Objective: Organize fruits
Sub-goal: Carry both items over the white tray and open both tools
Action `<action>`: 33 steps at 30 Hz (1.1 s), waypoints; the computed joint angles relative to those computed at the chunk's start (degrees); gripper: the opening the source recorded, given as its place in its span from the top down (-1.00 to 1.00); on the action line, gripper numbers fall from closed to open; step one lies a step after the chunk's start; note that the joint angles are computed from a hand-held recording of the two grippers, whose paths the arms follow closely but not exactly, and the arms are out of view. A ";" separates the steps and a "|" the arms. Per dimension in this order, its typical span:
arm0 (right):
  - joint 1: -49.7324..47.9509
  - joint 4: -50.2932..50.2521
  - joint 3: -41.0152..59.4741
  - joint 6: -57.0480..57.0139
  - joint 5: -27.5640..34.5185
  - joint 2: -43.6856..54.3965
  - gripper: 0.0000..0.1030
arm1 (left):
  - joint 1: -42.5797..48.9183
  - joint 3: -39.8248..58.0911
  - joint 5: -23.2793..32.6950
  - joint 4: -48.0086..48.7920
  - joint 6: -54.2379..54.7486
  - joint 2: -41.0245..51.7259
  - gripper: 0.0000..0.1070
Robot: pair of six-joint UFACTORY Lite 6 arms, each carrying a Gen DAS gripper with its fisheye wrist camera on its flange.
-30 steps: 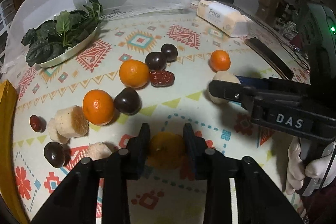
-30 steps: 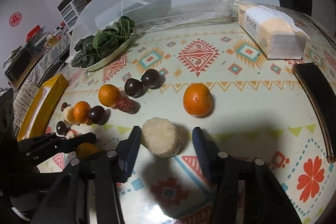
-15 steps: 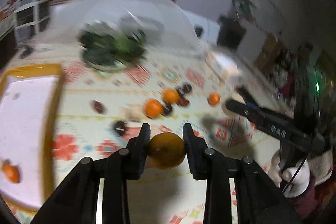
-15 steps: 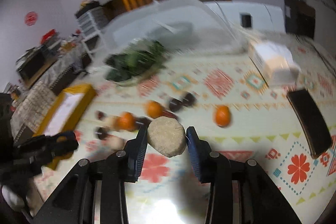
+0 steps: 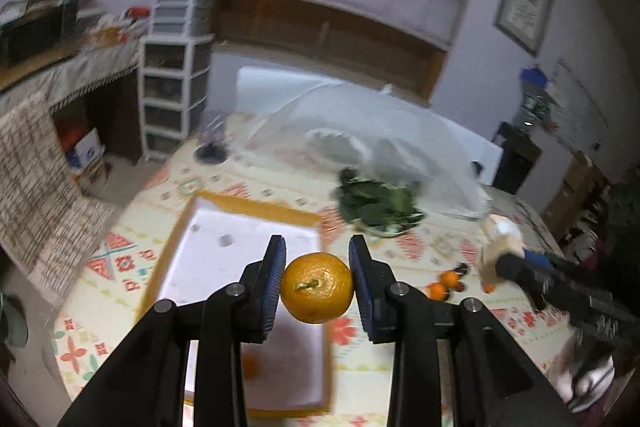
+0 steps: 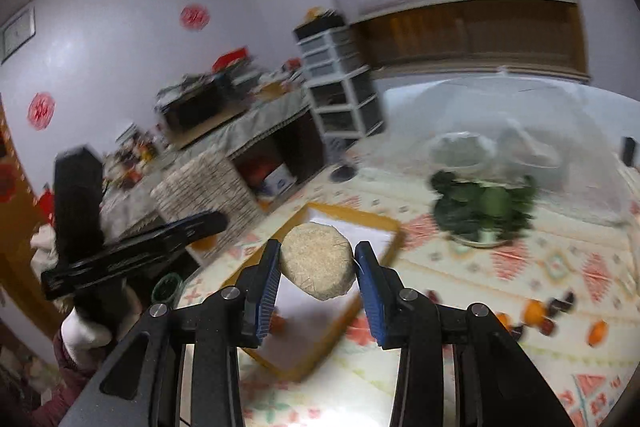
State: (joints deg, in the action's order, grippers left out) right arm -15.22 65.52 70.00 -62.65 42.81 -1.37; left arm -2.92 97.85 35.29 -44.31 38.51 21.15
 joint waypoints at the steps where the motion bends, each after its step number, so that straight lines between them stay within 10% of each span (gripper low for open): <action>1: 2.60 -0.63 0.75 0.92 -1.78 2.07 0.21 | 0.74 1.82 0.32 0.80 -0.75 2.47 0.40; 17: 21.40 -11.62 22.88 13.01 -17.80 43.26 0.20 | 5.35 41.75 8.61 12.16 -17.83 47.00 0.41; 25: 20.89 -2.36 20.45 5.48 -19.15 41.25 -0.09 | 7.91 30.27 5.01 3.64 -11.79 38.68 -0.18; 33: 15.94 19.92 -0.28 -20.11 -22.51 17.73 -0.37 | 9.43 1.35 -1.83 -19.93 9.53 14.61 -0.51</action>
State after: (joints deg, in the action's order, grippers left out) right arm 0.72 85.43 69.72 -82.76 20.30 16.37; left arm 6.52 99.20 33.45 -64.24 48.04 35.76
